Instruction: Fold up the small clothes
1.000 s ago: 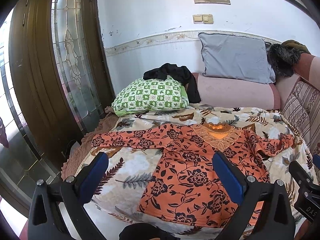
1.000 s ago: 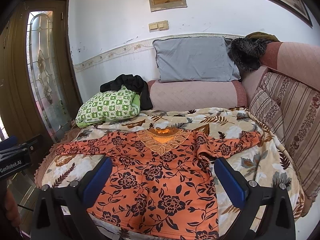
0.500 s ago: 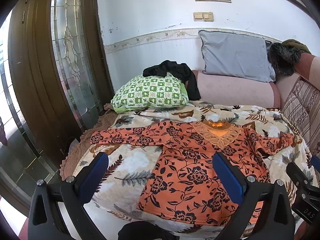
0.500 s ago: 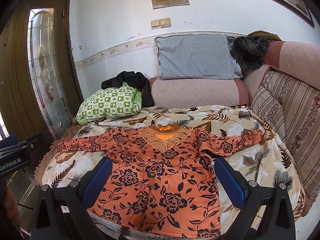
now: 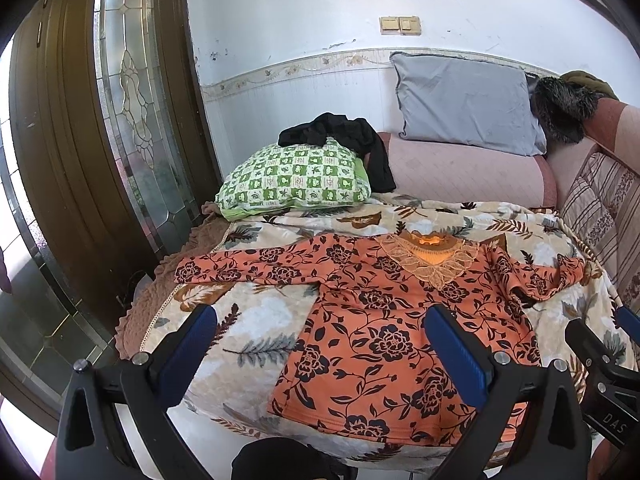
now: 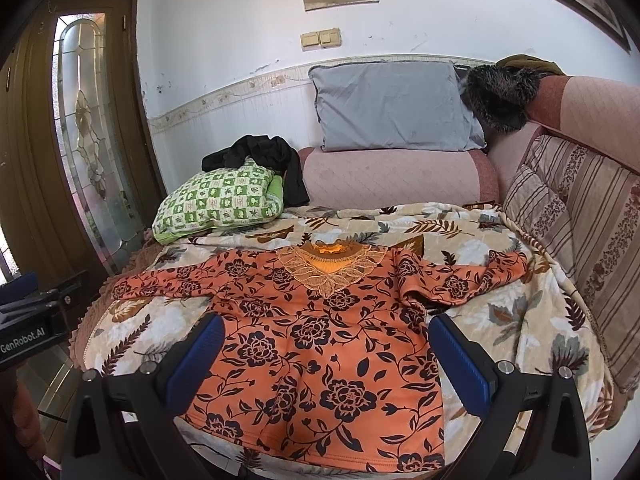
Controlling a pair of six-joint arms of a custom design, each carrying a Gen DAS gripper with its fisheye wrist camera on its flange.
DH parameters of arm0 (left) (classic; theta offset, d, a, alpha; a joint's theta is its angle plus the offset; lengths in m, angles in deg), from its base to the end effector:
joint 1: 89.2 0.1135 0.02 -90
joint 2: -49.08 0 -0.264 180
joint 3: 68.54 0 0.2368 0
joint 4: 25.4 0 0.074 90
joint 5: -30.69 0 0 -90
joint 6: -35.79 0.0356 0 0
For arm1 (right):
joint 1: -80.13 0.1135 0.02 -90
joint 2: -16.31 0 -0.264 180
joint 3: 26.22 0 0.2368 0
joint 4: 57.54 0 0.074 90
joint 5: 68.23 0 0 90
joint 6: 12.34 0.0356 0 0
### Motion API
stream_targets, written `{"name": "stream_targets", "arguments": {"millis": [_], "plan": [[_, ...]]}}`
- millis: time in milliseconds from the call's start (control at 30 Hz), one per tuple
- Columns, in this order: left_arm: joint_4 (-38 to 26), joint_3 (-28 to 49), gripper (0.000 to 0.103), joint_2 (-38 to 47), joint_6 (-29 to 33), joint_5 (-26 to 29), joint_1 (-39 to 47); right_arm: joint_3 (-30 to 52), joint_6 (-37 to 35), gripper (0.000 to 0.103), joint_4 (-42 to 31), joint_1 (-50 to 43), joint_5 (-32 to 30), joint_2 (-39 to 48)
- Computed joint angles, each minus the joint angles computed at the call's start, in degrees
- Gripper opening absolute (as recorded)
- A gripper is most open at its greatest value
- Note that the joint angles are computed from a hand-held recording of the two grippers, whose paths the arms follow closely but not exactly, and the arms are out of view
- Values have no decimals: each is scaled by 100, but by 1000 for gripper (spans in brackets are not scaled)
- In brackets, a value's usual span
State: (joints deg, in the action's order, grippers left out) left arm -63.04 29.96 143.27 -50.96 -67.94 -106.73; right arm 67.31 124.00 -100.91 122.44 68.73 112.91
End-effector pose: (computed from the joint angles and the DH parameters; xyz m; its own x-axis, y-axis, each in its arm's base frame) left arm 0.3512 -0.1053 0.3346 -0.5130 0.2208 -0.8295 0.2077 0.9696 0.1297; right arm 0.2797 0.2194 0.2918 -0.4329 0.2737 -0.8589 0.3277 0.9354 0.1329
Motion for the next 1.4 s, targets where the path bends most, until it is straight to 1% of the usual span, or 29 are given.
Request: {"name": "stream_targets", "arguments": {"millis": [167, 933, 1033, 1067, 1133, 1167, 1233, 1300, 1333, 1400], "plan": [[39, -77, 103, 5, -4, 14, 2, 2, 19, 103, 15, -29, -82, 44], [-29, 60, 103, 188, 52, 133, 122, 33, -5, 103, 95, -77, -189, 184], [-48, 153, 103, 353, 66, 155, 130, 14, 17, 103, 111, -89, -198, 201], [-103, 227, 103, 472, 62, 249, 149, -18, 36, 103, 122, -106, -205, 203], [-457, 552, 103, 855, 28, 596, 198, -167, -10, 103, 254, -204, -253, 176], [-934, 973, 103, 1293, -8, 1025, 284, -299, -72, 103, 367, -297, -324, 120], [-1853, 1767, 103, 2127, -47, 1798, 430, -816, -200, 103, 775, -565, -491, -136], [-2799, 2678, 103, 3094, -153, 2252, 499, -1389, -397, 103, 1304, -922, -606, -414], [-2987, 2921, 103, 3416, -305, 2298, 494, -1818, -500, 103, 1674, -1217, -795, -603], [-2963, 3243, 103, 3859, -689, 2274, 477, -2474, -510, 103, 2177, -1934, -1364, -863]]}}
